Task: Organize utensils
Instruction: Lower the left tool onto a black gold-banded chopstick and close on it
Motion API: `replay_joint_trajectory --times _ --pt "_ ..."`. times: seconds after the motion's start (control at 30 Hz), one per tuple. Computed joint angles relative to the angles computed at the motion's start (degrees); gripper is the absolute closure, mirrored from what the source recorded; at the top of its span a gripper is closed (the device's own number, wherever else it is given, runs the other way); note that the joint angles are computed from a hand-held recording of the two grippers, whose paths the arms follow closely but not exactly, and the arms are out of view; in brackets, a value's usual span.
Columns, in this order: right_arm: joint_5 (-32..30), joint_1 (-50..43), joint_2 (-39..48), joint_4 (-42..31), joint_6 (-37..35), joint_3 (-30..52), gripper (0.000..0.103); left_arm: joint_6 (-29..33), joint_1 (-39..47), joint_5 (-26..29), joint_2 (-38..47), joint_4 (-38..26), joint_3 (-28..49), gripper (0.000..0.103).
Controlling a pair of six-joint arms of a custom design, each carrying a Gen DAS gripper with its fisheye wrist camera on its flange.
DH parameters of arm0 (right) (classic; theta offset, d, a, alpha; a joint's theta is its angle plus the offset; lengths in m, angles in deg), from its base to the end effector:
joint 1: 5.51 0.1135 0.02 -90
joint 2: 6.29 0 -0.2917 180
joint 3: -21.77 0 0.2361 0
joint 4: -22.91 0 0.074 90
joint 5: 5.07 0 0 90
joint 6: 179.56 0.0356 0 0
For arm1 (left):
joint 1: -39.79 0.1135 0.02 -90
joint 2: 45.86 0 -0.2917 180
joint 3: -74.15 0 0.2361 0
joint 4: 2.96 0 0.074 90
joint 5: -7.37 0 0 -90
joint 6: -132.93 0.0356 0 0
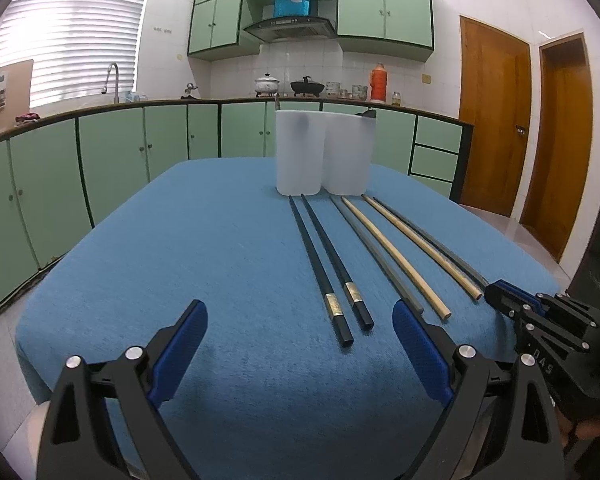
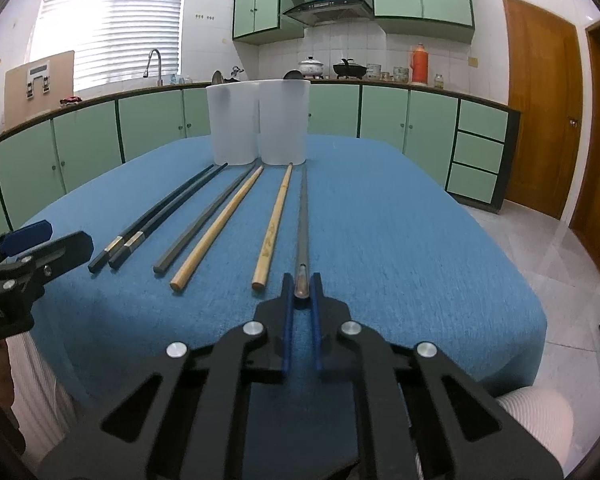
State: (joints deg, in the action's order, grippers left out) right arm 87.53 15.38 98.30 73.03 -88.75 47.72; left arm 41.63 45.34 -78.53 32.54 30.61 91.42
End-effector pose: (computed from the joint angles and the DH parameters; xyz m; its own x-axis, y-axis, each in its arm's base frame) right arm 0.2213 0.0827 0.1120 -0.4505 -0.1568 -0.8789 -0.3126 0.9498 -0.0092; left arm 0.1719 0.0141 0.1418 -0.4596 -0.0674 -0.8855 -0.0438 0.9976 -0.0532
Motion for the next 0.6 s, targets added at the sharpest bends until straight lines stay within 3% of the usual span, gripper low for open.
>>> replay_joint_trajectory --times 0.2,0.3,0.43,0.6 --pt "-1.29 -2.24 -0.38 -0.41 1.18 -0.17 0.096 -0.46 -0.53 -0.22 1.29 0.41 0.12 0.015" --pt "-2.06 -2.83 -0.65 -0.71 1.32 -0.15 0.096 -0.26 -1.69 -0.87 2.94 0.60 0.62 0.022" --pt "-2.74 -3.04 -0.28 0.10 1.64 -0.49 0.096 -0.10 -2.67 -2.09 5.85 2.32 0.67 0.039" --pt "-3.64 -3.67 0.23 0.87 1.56 -0.64 0.096 -0.67 -0.80 0.31 3.91 0.83 0.10 0.040"
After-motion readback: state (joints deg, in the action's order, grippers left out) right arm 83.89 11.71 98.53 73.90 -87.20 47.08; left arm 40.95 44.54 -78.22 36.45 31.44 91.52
